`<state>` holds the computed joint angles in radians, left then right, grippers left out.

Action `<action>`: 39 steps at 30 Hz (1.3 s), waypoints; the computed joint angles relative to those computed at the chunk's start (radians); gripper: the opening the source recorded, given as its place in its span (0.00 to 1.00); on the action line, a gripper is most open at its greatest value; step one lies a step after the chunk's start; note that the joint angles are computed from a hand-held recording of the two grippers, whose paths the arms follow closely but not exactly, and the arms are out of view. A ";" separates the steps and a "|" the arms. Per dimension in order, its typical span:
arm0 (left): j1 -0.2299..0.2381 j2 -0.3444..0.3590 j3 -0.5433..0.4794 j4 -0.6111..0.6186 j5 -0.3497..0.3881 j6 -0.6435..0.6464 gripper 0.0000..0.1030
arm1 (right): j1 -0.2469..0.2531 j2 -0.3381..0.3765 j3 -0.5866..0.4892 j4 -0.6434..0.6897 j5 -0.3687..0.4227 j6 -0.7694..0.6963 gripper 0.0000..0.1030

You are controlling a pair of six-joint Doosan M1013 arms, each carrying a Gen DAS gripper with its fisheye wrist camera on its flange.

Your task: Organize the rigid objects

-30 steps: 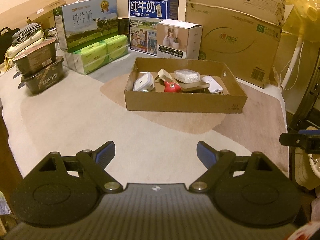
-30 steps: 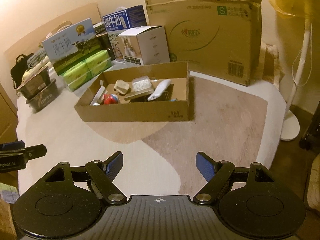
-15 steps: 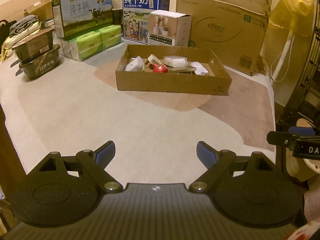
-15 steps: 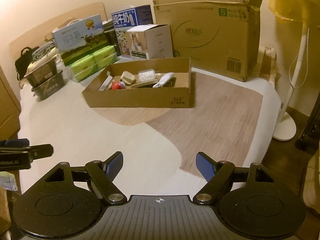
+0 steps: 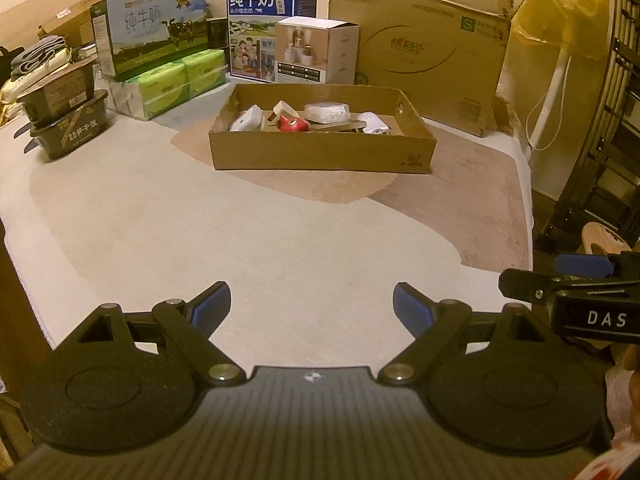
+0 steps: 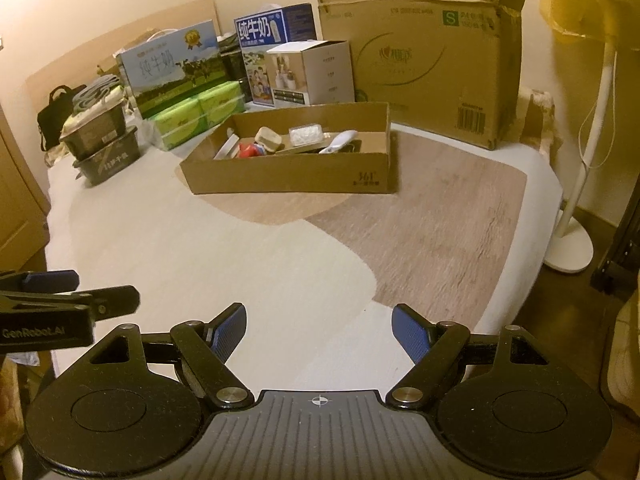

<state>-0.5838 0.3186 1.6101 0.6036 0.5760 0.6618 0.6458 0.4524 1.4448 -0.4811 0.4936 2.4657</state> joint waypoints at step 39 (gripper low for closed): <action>0.006 0.002 0.005 -0.063 -0.054 0.050 0.85 | -0.001 0.004 -0.005 0.025 0.011 -0.028 0.77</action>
